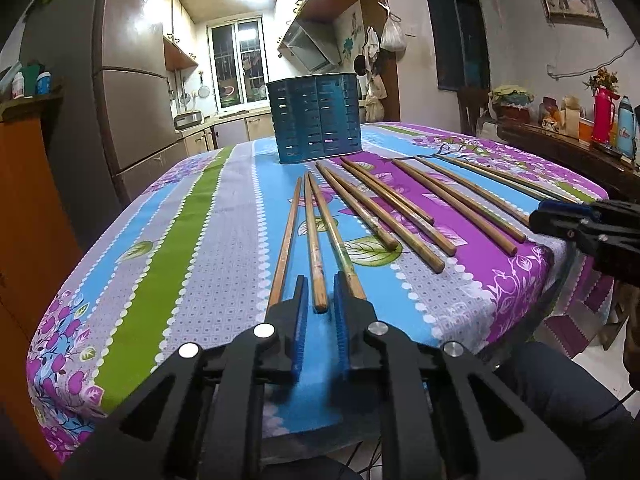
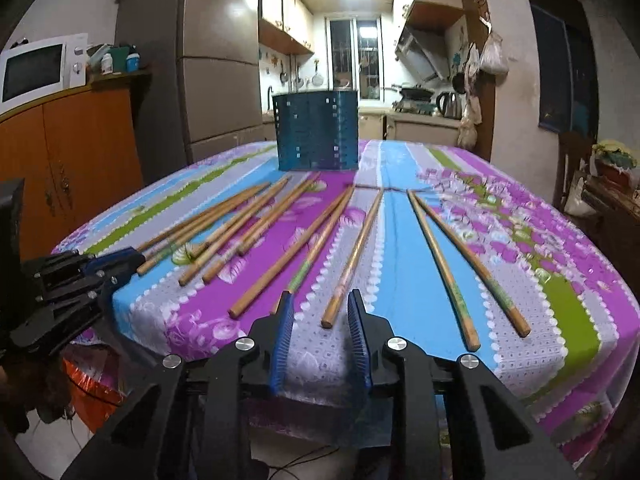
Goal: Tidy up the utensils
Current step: 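Move both grippers down toward the loose wooden chopsticks on the tablecloth, then close the left gripper on one chopstick while the right gripper grasps another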
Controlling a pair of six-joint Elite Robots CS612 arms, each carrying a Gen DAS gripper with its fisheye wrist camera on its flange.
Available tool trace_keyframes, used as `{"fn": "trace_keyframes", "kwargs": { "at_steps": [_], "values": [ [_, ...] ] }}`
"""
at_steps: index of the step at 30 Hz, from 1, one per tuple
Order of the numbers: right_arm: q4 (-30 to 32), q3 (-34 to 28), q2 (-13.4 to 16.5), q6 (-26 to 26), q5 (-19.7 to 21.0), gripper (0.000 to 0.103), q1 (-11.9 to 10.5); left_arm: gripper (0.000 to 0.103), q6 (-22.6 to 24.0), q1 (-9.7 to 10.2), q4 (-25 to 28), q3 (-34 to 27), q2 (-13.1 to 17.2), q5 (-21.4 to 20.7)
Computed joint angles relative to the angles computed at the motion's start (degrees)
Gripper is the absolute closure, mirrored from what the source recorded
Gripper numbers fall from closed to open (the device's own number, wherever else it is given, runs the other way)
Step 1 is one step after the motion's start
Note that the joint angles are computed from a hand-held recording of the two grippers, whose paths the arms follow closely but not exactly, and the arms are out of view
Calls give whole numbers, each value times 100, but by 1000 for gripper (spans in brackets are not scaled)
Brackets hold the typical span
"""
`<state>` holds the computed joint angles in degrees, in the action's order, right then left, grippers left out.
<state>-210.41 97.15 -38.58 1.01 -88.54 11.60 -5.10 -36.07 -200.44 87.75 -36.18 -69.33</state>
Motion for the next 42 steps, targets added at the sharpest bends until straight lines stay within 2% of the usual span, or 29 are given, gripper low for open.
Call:
{"fn": "trace_keyframes", "kwargs": {
  "at_steps": [4, 6, 8, 17, 22, 26, 32, 38, 42],
  "values": [
    [121, 11, -31, -97, 203, 76, 45, 91, -36, 7, -9, -4, 4, -27],
    [324, -31, -16, -84, 214, 82, 61, 91, -34, 4, -18, -1, 6, -31],
    [381, -68, 11, -86, 83, 85, 91, 91, -26, 2, -8, -1, 4, -23],
    [402, -207, 86, 33, -75, 85, 126, 91, 22, 2, -41, -22, 29, -1],
    [294, -247, 141, 93, -245, 85, 156, 91, 73, -25, -139, -50, 79, 109],
    [246, -230, 143, 261, -238, 93, 140, 97, 157, -66, -270, -47, 117, 207],
    [101, -206, 145, 356, -226, 94, 114, 97, 188, -91, -355, -68, 147, 322],
    [-203, -124, 60, 201, -372, 95, 112, 97, 298, -108, -556, -59, 98, 385],
    [-547, -74, -39, -17, -513, 95, 95, 97, 515, -122, -909, -79, 12, 420]
  ]
}}
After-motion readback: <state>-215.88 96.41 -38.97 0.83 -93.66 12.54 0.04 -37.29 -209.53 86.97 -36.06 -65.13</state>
